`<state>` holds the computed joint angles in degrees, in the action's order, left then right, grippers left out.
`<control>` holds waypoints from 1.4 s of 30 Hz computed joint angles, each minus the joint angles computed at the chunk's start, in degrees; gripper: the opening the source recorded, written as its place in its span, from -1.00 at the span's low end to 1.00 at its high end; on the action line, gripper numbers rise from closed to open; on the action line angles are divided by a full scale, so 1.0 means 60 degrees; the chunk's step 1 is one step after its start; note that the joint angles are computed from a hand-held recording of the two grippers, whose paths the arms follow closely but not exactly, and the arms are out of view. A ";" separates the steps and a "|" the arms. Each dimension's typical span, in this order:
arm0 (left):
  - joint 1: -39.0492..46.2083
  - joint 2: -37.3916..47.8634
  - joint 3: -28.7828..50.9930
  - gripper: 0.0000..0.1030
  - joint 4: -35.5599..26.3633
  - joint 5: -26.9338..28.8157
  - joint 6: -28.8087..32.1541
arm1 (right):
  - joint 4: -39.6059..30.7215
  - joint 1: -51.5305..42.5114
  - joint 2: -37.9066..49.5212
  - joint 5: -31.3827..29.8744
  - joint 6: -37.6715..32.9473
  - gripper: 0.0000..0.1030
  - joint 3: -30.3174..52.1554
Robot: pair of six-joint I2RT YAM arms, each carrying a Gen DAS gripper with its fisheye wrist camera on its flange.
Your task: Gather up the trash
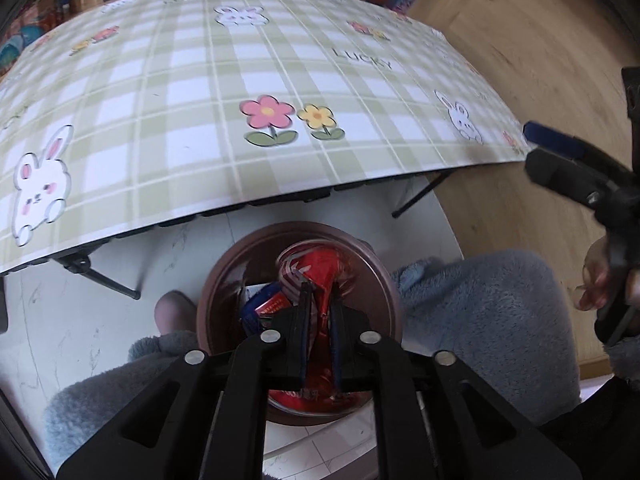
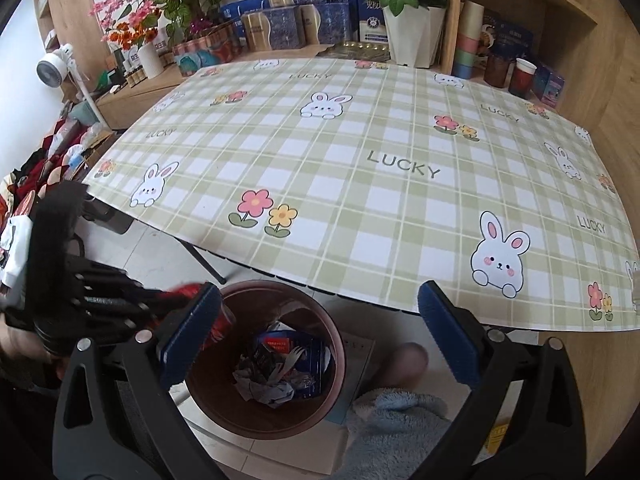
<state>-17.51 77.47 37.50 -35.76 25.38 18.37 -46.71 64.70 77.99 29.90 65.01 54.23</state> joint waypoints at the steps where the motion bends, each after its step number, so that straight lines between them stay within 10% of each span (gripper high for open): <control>1: -0.0034 0.0024 -0.0016 -0.38 0.0068 -0.0009 -0.0052 | -0.0060 0.0020 -0.0022 0.0039 0.0025 0.89 0.0045; 14: 0.0786 -0.2716 0.1871 0.83 -0.0780 -0.0431 -0.0312 | -0.1947 0.0150 -0.0317 0.0971 0.0561 0.89 0.1535; 31: 0.1817 -0.3391 0.6003 0.89 -0.2072 -0.0601 -0.0519 | -0.5731 0.0995 0.0365 0.3511 0.1342 0.89 0.5988; 42: 0.1241 -0.4304 0.5789 0.89 -0.1276 -0.1861 -0.1208 | -0.6675 0.1230 0.0841 0.3908 0.1684 0.89 0.6911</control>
